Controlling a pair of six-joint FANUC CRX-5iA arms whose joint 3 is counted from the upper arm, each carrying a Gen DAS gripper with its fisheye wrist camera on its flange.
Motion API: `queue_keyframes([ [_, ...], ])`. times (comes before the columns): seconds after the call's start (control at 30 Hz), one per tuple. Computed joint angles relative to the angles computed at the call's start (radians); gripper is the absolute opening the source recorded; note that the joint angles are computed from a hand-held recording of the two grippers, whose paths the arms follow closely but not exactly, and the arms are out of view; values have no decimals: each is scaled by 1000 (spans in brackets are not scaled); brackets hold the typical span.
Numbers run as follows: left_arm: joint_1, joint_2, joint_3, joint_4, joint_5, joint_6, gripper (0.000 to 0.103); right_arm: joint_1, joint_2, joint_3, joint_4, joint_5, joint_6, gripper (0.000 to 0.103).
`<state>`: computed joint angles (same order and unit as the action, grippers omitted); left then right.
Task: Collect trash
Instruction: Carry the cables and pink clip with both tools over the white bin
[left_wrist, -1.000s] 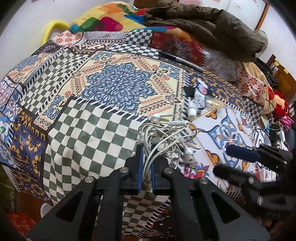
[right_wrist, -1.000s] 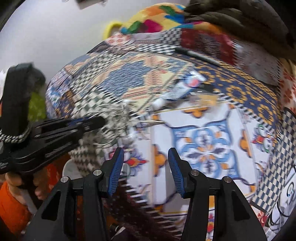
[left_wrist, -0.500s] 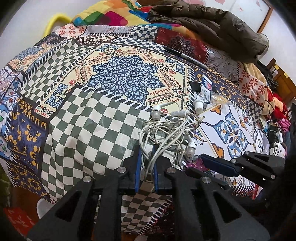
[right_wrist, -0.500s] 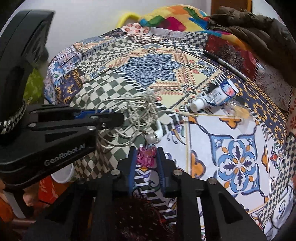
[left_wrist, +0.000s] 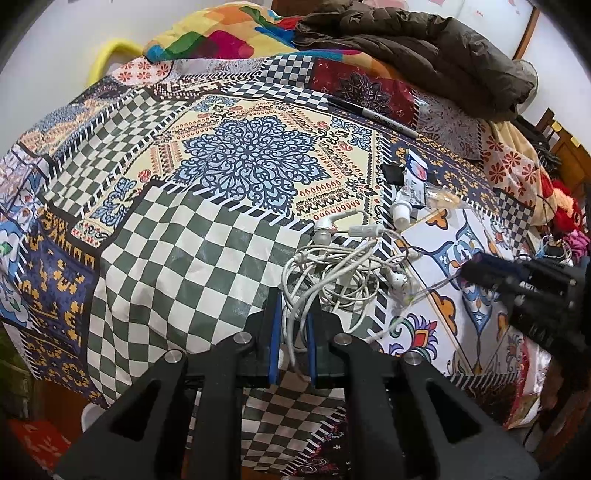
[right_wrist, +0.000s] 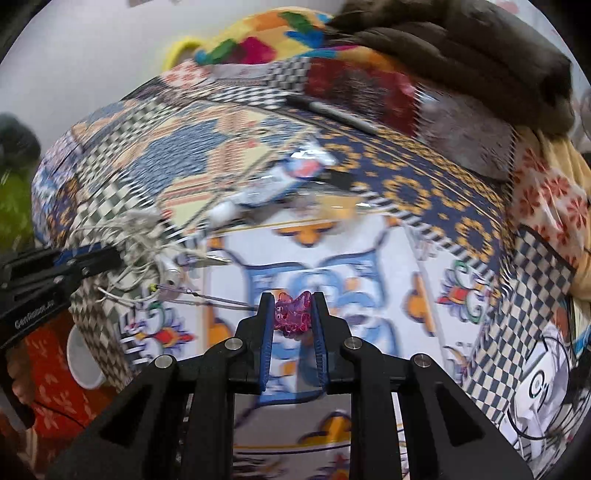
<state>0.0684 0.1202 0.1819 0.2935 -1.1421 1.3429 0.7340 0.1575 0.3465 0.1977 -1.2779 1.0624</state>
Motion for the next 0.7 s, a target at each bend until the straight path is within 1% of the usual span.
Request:
queue_keyframes([
  [0.07, -7, -1, 4, -20, 6, 6, 9, -11, -7, -10, 5, 4, -19, 18],
  [0.13, -14, 2, 15, -41, 2, 8, 6, -16, -19, -21, 1, 8, -30, 18],
  [0.23, -9, 1, 15, -22, -9, -9, 4, -17, -38, -36, -7, 19, -45, 18],
  [0.33, -14, -18, 18, -27, -6, -19, 3, -12, -55, -41, -4, 28, -57, 18],
  [0.53, -5, -74, 14, 10, 6, -50, 2, 6, -70, -10, 23, 34, -71, 18],
  [0.7, 24, -115, 18, 57, -8, -63, 2, 41, -82, 23, 72, 33, -90, 18],
])
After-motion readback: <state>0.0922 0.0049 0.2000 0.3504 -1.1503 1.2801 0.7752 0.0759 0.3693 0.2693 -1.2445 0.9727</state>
